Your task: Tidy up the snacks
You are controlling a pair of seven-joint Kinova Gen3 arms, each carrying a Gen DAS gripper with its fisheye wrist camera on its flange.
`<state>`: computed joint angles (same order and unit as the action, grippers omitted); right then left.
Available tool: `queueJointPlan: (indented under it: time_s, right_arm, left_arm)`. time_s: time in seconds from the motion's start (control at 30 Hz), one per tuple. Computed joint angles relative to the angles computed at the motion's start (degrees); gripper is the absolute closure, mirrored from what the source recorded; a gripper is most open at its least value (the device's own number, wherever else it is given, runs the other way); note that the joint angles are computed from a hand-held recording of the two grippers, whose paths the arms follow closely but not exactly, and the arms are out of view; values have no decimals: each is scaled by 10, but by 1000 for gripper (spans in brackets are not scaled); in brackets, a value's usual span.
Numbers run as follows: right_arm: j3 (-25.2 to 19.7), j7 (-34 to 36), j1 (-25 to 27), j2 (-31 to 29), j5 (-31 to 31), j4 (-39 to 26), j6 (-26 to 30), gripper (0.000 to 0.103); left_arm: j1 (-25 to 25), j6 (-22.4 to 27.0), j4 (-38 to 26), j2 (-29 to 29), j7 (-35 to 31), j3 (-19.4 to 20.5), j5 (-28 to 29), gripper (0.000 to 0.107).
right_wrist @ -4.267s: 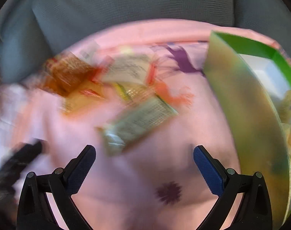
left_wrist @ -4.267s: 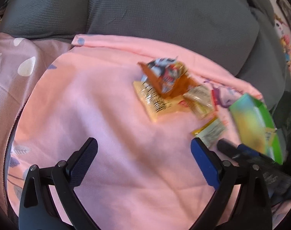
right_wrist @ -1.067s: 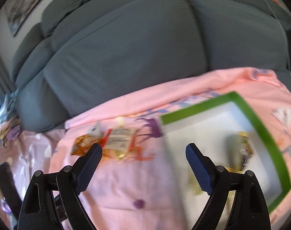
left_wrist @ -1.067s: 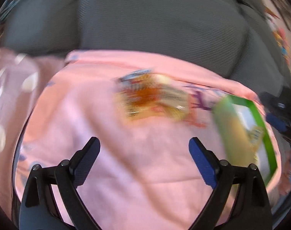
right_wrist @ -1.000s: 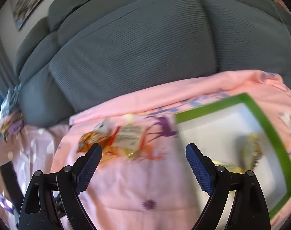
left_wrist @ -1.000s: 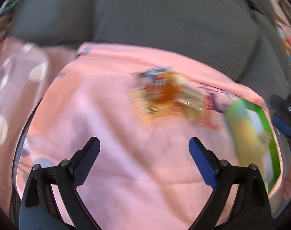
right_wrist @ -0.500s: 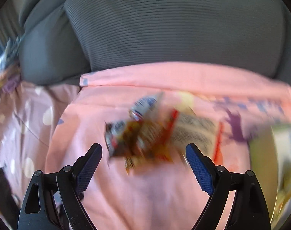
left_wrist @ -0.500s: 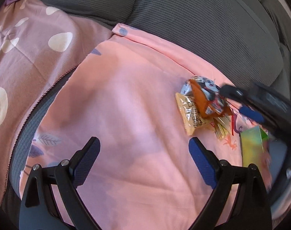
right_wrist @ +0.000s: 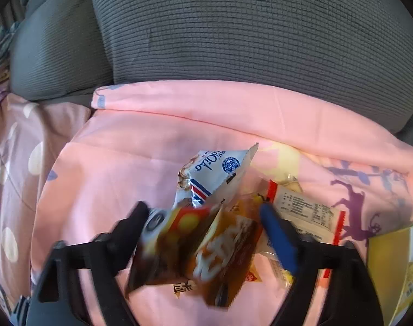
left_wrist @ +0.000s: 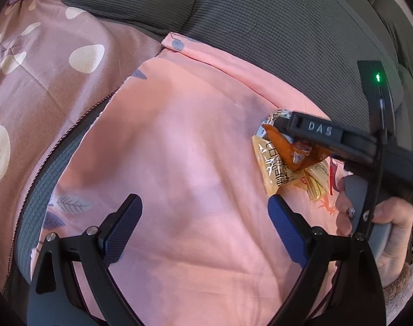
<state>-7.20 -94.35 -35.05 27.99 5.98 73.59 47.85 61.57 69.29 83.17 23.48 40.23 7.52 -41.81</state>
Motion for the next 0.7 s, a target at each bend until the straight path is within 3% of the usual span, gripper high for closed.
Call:
queueJointPlan:
  time_s: [0.03, 0.13, 0.3, 0.47, 0.63, 0.7]
  right_arm:
    - [-12, 10, 11, -10, -2, 15, -16, 45]
    - [-2, 11, 5, -27, -3, 31, -16, 50]
    - [-30, 59, 48, -90, -44, 115, -59, 51]
    - [-51, 115, 108, -164, -128, 202, -84, 51]
    - [-17, 60, 78, -187, -87, 247, -74, 51]
    - [-31, 76, 103, -186, -109, 253, -68, 51]
  left_arm:
    - [0, 0, 1, 0, 0, 0, 0, 14]
    - [-1, 9, -6, 4, -4, 1, 6, 14]
    - [2, 18, -18, 11, -13, -1, 6, 14]
    - [3, 24, -29, 17, -26, -3, 12, 14]
    - [5, 18, -33, 21, -30, -6, 16, 14]
    - [9, 19, -37, 23, -31, -7, 15, 14]
